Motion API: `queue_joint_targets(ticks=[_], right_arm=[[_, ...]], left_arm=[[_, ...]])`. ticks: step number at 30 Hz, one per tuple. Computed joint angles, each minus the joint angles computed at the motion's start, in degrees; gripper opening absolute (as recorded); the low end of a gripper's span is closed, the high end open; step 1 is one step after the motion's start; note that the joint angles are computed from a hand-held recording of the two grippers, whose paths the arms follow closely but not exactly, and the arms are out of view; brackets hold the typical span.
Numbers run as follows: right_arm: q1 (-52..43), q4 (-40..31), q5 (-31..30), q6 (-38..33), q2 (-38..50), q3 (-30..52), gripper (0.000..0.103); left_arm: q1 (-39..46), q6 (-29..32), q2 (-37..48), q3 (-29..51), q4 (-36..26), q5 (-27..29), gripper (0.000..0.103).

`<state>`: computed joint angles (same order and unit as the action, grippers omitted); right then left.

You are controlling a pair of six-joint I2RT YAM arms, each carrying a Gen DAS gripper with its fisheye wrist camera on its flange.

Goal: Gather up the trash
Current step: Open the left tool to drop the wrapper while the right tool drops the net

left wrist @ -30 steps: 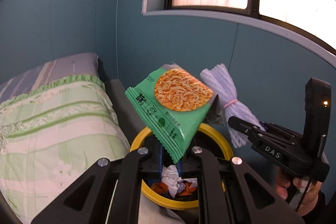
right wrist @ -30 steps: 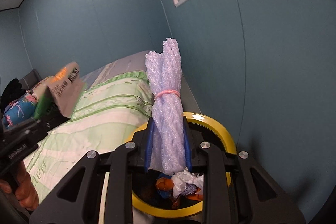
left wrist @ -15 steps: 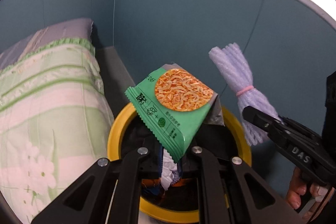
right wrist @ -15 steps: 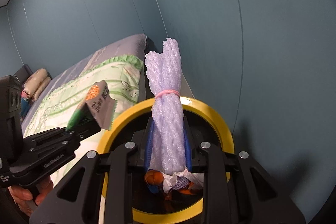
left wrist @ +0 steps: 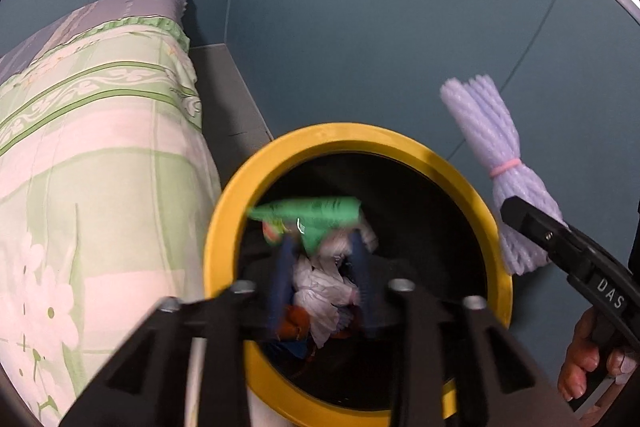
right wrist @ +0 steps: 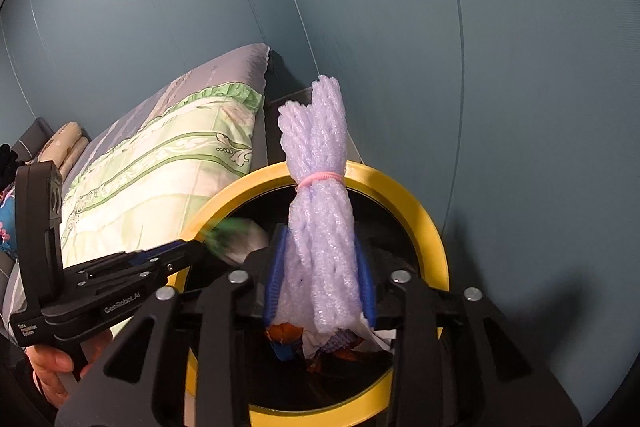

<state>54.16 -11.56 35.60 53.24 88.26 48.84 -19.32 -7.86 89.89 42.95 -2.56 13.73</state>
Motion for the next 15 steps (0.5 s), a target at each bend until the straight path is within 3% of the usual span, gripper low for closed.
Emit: queue_joint_targets(ticks=[4,15], right_arm=[[-0.9,0.8,-0.9,0.4,-0.2,-0.6,0.044],[1.7,-3.3,1.7,1.2,0.9,3.9,0.044]], left_arm=[[2.2,-0.6,-1.0,-0.5,0.0,1.2,0.039],[13.3,3.0,-12.8,-3.2,-5.1,5.9,0.040]])
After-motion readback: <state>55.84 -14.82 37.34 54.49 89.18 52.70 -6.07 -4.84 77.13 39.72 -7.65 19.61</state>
